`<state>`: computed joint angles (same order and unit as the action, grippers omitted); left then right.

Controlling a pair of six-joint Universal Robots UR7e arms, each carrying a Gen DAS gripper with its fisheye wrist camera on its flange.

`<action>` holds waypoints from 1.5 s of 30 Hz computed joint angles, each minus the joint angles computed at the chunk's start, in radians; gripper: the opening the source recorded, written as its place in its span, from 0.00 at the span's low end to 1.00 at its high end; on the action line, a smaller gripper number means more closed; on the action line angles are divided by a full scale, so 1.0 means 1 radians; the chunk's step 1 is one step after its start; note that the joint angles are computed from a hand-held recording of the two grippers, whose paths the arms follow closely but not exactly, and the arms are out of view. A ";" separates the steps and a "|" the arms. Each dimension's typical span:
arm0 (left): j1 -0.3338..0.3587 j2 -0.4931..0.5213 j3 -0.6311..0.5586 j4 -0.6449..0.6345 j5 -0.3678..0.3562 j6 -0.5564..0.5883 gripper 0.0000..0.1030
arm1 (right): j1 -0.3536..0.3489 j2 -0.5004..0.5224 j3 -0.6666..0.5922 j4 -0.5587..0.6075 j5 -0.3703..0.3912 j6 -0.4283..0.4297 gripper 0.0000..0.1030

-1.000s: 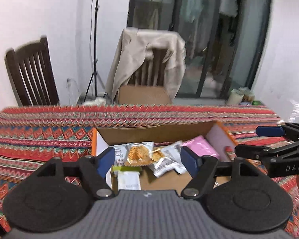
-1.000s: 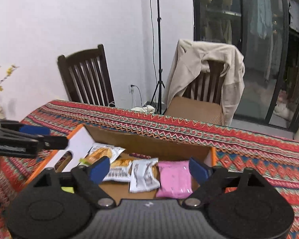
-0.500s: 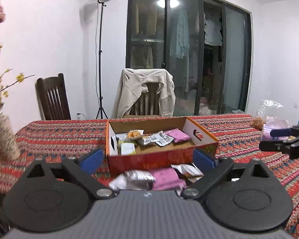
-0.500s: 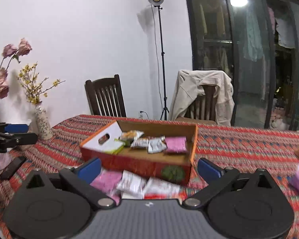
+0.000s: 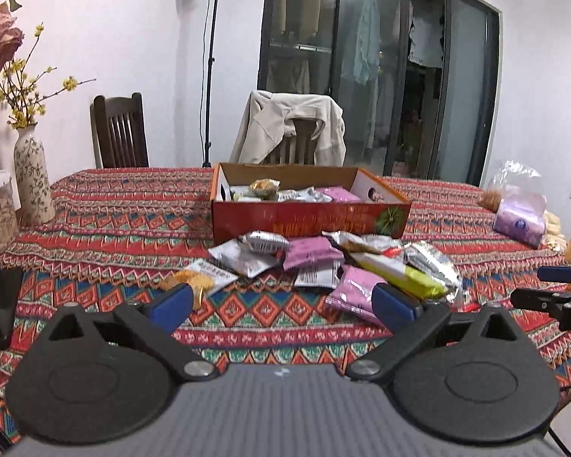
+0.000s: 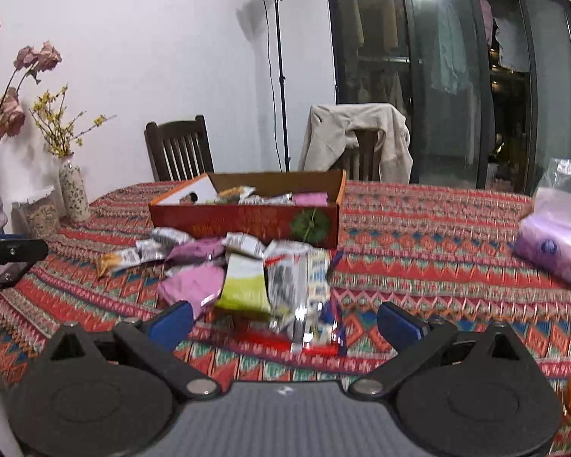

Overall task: Organize snacks
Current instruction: 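Move both open tools back over the snack pile, then grasp a pumpkin-seed oat cookie packet with the left tool while the right tool grasps a white packet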

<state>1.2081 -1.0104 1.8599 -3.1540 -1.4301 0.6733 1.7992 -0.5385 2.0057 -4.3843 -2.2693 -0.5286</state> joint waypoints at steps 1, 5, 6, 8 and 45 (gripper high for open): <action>0.001 -0.004 0.005 -0.002 -0.002 0.007 0.99 | 0.000 0.007 0.000 -0.004 -0.006 0.001 1.00; 0.003 -0.005 0.020 -0.024 -0.015 0.043 0.99 | -0.001 0.027 0.005 0.007 -0.015 0.027 1.00; 0.004 -0.005 0.023 -0.026 -0.018 0.048 0.99 | -0.003 0.029 0.010 0.018 -0.014 0.041 1.00; 0.007 -0.005 0.026 -0.018 -0.026 0.051 0.99 | -0.005 0.033 0.015 0.036 -0.010 0.061 1.00; 0.149 0.426 -0.768 0.583 -0.049 0.259 0.45 | -0.064 0.253 -0.877 0.917 0.216 0.183 0.86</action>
<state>1.3568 -0.5846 1.0924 -2.5710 -1.4795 0.9324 1.7349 -0.2854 1.1285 -3.4674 -2.0528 -0.3455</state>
